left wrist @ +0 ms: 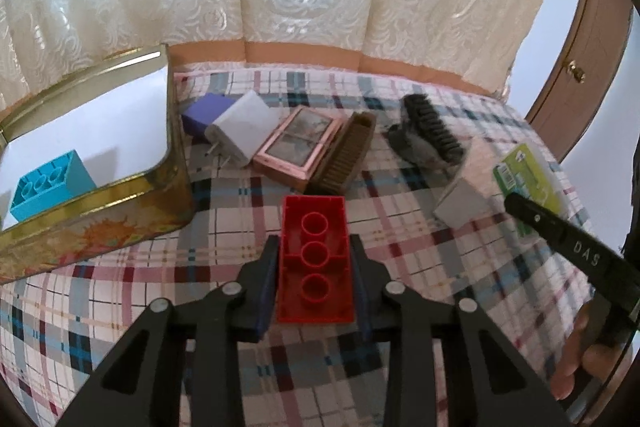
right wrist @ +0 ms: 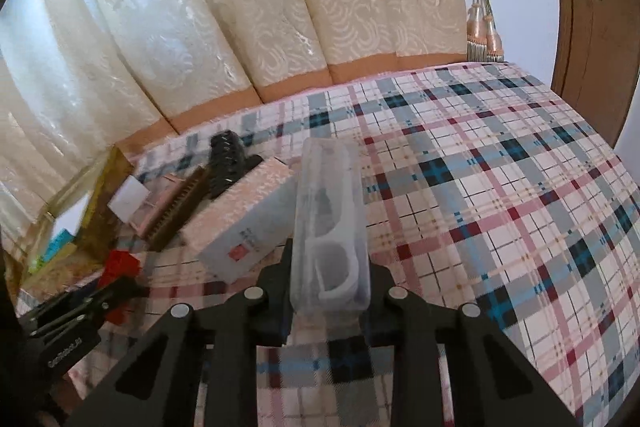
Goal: Organize rigid objects
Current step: 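Carry the red brick and the clear case over the gold tray with both tools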
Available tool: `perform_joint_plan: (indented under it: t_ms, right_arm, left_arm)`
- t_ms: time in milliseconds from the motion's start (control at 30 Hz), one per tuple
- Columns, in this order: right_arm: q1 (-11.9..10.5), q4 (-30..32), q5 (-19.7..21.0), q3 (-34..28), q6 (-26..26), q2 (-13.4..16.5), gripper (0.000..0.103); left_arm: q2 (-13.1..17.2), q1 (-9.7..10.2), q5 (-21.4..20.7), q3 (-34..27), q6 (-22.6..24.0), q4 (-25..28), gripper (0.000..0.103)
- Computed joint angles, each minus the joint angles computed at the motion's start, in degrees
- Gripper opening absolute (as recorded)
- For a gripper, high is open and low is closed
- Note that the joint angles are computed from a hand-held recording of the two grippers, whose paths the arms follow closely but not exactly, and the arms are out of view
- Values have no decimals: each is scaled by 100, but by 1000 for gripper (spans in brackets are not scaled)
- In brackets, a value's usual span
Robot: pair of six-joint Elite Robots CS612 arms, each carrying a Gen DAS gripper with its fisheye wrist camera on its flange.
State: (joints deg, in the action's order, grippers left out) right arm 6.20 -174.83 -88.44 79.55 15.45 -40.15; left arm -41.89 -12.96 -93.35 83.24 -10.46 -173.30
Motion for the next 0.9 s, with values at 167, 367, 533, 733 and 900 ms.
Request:
perform_joint_plan:
  t_ms: [167, 367, 533, 733, 900]
  right_arm:
    - [63, -349, 36, 217, -87, -159, 28]
    - [228, -703, -169, 388, -237, -300, 28]
    - [366, -802, -178, 333, -308, -317, 28]
    - [601, -878, -167, 150, -477, -263, 28]
    - [814, -961, -124, -113, -595, -122, 28]
  left_arm:
    - [-148, 10, -18, 216, 76, -277, 31]
    - [-314, 123, 64, 465, 185, -589, 31]
    - [-452, 272, 144, 609, 147, -731, 31]
    - [-580, 474, 192, 745, 58, -894, 31]
    - [-591, 650, 292, 771, -21, -1000, 32]
